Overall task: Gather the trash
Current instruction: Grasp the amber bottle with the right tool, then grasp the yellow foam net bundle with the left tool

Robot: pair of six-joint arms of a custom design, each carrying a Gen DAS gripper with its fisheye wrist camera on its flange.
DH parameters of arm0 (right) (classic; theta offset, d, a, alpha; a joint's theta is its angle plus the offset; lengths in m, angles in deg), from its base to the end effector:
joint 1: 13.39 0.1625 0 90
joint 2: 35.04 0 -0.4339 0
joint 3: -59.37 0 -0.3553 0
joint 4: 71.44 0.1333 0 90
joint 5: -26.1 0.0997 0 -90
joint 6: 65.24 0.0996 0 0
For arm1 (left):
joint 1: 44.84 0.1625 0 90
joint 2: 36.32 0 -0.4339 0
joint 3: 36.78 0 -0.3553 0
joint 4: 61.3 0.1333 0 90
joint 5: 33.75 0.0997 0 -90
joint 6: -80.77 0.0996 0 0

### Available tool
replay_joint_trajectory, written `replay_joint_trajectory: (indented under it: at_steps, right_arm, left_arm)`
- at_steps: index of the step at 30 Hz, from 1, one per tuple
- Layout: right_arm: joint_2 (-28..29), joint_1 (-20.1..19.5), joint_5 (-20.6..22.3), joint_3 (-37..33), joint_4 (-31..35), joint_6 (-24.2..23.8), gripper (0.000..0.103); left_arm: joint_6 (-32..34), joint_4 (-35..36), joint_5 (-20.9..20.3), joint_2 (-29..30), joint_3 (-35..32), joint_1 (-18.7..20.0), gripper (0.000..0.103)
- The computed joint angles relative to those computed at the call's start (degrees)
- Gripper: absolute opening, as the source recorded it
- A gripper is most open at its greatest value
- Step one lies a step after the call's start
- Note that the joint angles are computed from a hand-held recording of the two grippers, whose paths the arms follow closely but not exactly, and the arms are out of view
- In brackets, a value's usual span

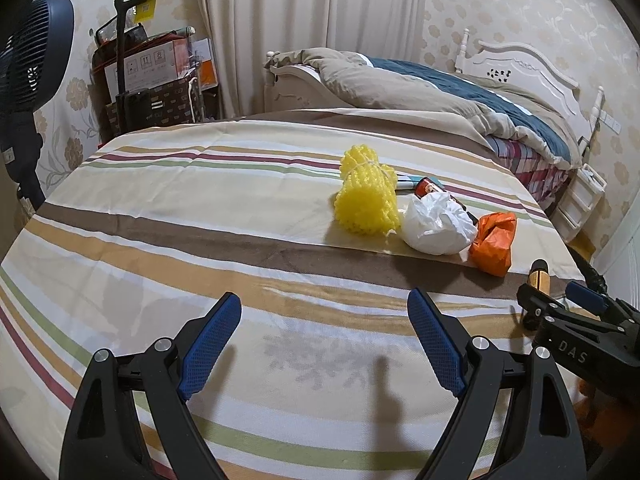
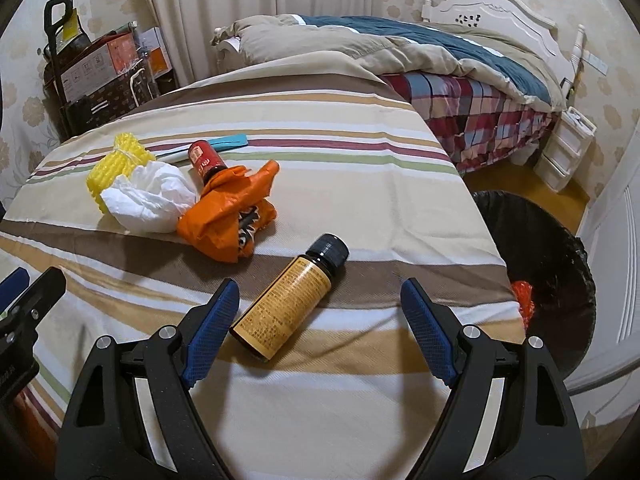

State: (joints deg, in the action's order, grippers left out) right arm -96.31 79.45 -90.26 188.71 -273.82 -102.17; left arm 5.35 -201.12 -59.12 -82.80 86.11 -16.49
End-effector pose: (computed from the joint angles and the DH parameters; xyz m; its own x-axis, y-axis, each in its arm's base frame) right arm 0.1125 -0.4699 0.2192 -0.7064 -0.2173 0.6737 -0.5753 0.7308 -0.3675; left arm -0.2920 -0.4113 0.0490 -0.7233 -0.2677 -0.6366 0.3457 0.6577 -0.6693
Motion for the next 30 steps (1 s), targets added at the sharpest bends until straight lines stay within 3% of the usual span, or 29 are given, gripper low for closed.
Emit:
replay_joint_trajectory:
  at_steps: [5, 21, 30]
  right_arm:
    - [-0.4, -0.2, 0.4, 0.4, -0.1, -0.3, 0.079]
    - [-2.5, -1.9, 3.4, 0.1, 4.4, 0.2, 0.029]
    - [-1.7, -2.2, 3.8, -2.7, 6.5, -0.2, 0.024]
  left_arm:
    - [0.6, -0.2, -0.1, 0.2, -0.3, 0.0, 0.085]
    - [5.2, -3.6, -0.9, 1.8, -1.6, 0.9, 0.085]
    - [9.8, -7.3, -1.0, 2.4, -2.9, 3.1, 0.085]
